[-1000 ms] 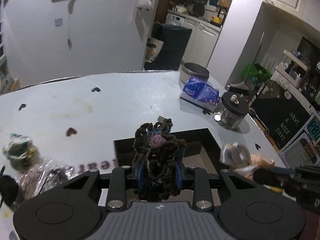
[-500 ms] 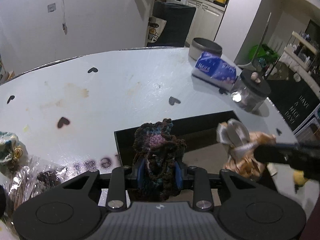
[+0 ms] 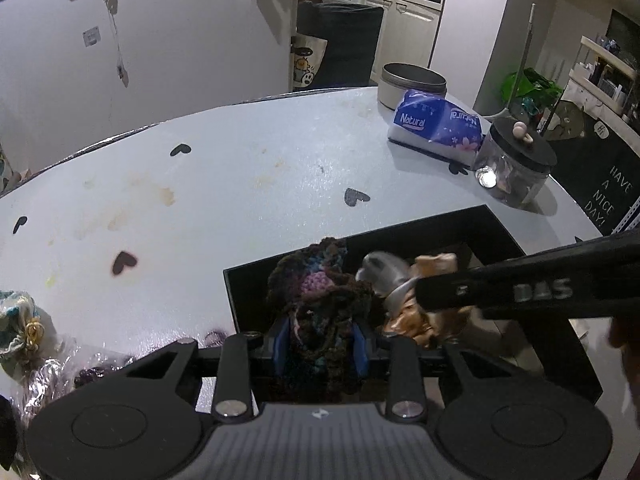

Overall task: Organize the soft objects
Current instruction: 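Carry the satin bow and knitted bundle over the black box with both tools, then lower both items into the black box and open both tools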

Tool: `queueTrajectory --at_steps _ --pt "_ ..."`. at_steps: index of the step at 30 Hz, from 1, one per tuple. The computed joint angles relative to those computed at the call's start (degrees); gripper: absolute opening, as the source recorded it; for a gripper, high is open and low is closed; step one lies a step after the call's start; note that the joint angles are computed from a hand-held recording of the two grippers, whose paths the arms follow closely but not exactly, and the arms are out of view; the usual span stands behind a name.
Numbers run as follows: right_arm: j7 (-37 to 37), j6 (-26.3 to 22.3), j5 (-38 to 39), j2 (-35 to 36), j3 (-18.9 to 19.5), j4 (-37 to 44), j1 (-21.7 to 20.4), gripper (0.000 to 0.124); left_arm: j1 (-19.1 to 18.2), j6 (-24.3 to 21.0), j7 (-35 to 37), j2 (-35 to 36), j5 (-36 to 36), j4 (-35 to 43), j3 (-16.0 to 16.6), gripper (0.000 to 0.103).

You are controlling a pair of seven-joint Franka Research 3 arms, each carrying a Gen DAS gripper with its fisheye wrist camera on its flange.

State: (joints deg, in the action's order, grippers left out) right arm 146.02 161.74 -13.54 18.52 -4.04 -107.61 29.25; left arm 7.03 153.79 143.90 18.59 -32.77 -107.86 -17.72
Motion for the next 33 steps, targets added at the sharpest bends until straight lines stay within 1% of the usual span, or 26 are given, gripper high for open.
queueTrajectory --at_steps 3,4,5,6,7,8,9,10,11,13,14,15,16,17,18,19,20,22,23,25,27,29,31,33 --pt "-1.98 -0.34 2.16 1.84 1.03 1.57 -0.9 0.019 0.14 -0.29 0.8 -0.23 0.12 -0.17 -0.12 0.039" --pt "-2.26 0.15 2.59 2.3 1.0 1.78 -0.89 0.024 0.21 -0.56 1.01 -0.34 -0.03 -0.18 -0.16 0.041" --pt "-2.37 0.75 2.9 2.64 0.8 1.86 -0.76 0.033 0.28 -0.79 1.31 -0.55 -0.33 -0.3 -0.23 0.045" --pt "-2.41 1.1 3.16 2.87 0.52 1.94 -0.56 0.037 0.38 -1.04 1.84 -0.88 -0.77 -0.5 -0.35 0.048" --pt "-2.29 0.99 3.21 2.96 0.1 2.03 -0.22 0.046 0.42 -0.83 2.55 -1.34 -1.31 -0.9 -0.44 0.055" --pt "-2.14 0.73 3.2 2.91 -0.26 2.09 0.08 0.049 0.3 0.27 3.35 -1.98 -1.88 -1.69 -0.47 0.06" --pt "-2.26 0.87 3.46 2.66 -0.28 1.84 0.06 0.05 0.39 1.2 4.65 -2.62 -2.87 -2.39 -0.67 0.06" --pt "-2.06 1.26 3.72 2.06 -0.38 1.16 0.09 0.053 0.52 1.12 5.65 -3.15 -3.69 -2.69 -0.71 0.06" --pt "-1.55 1.7 3.79 1.39 -0.62 0.39 0.23 0.056 0.59 0.56 6.21 -3.62 -4.47 -2.78 -0.55 0.06" --pt "0.38 2.29 3.3 -0.36 -1.43 -1.54 0.75 0.058 0.5 -0.43 6.9 -4.54 -6.03 -2.94 0.05 0.06" --pt "0.81 2.71 3.33 -1.2 -1.31 -2.48 0.55 0.058 0.49 -1.21 7.31 -5.08 -6.84 -3.05 0.41 0.058" --pt "1.08 3.21 3.36 -2.17 -1.08 -3.56 0.3 0.058 0.35 -2.07 7.49 -5.51 -7.46 -3.07 0.88 0.057" --pt "1.13 3.4 3.25 -3.2 -0.81 -4.57 0.05 0.058 0.38 -3.61 7.9 -5.95 -8.27 -2.94 1.31 0.046" --pt "0.47 3.45 3.3 -4.1 -0.21 -5.4 -0.44 0.054 0.34 -5.54 8.02 -6.29 -8.89 -2.68 1.85 0.033" --pt "-0.79 3.04 3.57 -4.81 0.62 -5.86 -1.06 0.051 0.03 -6.94 7.59 -6.6 -8.95 -2.56 2.51 0.028" --pt "-3.5 2.1 4.81 -5.32 2.11 -6.0 -2.19 0.043 -0.33 -8.22 7.23 -6.89 -8.69 -2.55 3.14 0.022" --pt "-5.67 0.96 5.95 -5.31 3.25 -5.6 -2.98 0.033 -0.72 -9.09 7.15 -7.04 -8.28 -2.57 3.67 0.021" --pt "-10.34 -1.86 8.97 -4.33 5.41 -4.14 -4.38 0.024 -1.49 -10.23 6.98 -7.36 -7.34 -2.98 4.47 0.02" --pt "-11.84 -3.34 9.84 -3.58 5.87 -3.24 -4.6 0.02 -1.8 -10.81 6.67 -7.38 -6.93 -3.03 4.79 0.02" --pt "-13.14 -6.09 10.13 -1.37 5.83 -0.86 -4.2 0.017 -2.3 -12.0 5.95 -7.22 -5.98 -2.83 5.27 0.02" --pt "-12.41 -7.32 9.36 0.6 4.93 1.0 -3.23 0.017 -2.66 -12.61 5.32 -6.99 -5.13 -2.68 5.57 0.02" --pt "-11.11 -6.61 8.54 1.92 3.89 1.87 -2.41 0.017 -3.06 -12.43 4.29 -6.48 -4.14 -2.49 5.72 0.02" --pt "-10.71 -3.75 9.43 2.57 3.67 1.59 -2.54 0.017 -3.36 -11.67 2.88 -5.89 -2.95 -2.45 5.79 0.02" --pt "-10.73 -3.29 9.97 2.95 3.38 1.89 -2.33 0.017 -3.56 -10.44 1.27 -5.02 -1.62 -2.22 5.76 0.02"
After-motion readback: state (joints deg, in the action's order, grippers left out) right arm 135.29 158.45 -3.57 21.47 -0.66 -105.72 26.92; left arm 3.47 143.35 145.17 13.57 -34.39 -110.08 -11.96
